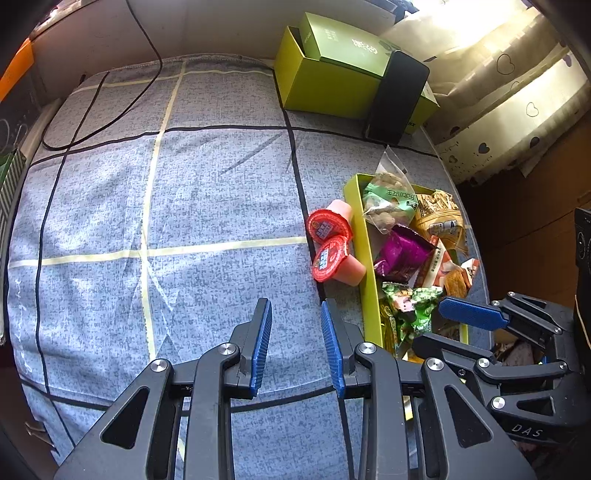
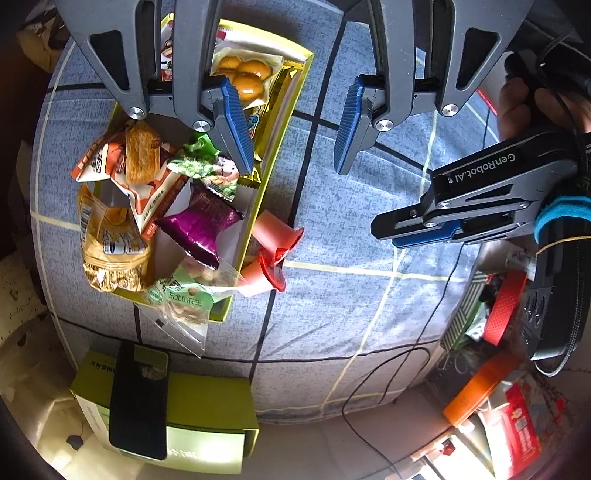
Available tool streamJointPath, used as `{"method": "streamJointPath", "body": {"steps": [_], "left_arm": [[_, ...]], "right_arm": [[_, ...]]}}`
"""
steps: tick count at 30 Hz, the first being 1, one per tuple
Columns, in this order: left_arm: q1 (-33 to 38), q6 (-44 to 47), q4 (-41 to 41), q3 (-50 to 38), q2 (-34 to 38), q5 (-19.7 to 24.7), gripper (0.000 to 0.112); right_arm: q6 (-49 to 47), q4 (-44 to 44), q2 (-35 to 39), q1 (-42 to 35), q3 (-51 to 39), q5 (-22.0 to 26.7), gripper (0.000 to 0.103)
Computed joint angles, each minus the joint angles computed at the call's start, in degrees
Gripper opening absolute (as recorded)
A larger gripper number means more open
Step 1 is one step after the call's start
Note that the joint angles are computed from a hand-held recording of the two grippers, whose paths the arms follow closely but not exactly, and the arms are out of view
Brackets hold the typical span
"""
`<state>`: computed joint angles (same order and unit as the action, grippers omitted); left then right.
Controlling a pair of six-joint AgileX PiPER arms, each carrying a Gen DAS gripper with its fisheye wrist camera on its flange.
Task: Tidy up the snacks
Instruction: 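Withdraw both open grippers from the tray toward the jelly cups, then grasp the red-lidded jelly cup with the right gripper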
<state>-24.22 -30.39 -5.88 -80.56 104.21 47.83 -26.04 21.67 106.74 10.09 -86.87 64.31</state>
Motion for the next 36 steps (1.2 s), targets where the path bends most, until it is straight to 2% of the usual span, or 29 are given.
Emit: {"method": "streamJointPath", "body": {"steps": [10,23,31,36], "left_arm": [[2.6,0.9,-1.7,2.5,-0.6,-1.4,0.029],[5.8,1.6,-3.9,5.7,-1.3,-3.0,0.029],[8.4,2.3,-5.3,7.4,-1.8,-3.6,0.029],[9.5,2.8,-6.2,8.5,-2.1,-4.1,0.029]], "right_arm": [[-2.8,-4.8,4.0,4.7,-4.2,-2.9,0.038],[-5.1,-16.3,11.5,11.1,-9.3,-6.1,0.034],[-4.0,-23.5,16.2,14.5,-12.6,-5.6,0.033],[-3.3,-25.1,20.0,15.0,-16.3,-3.4,0.030]]}}
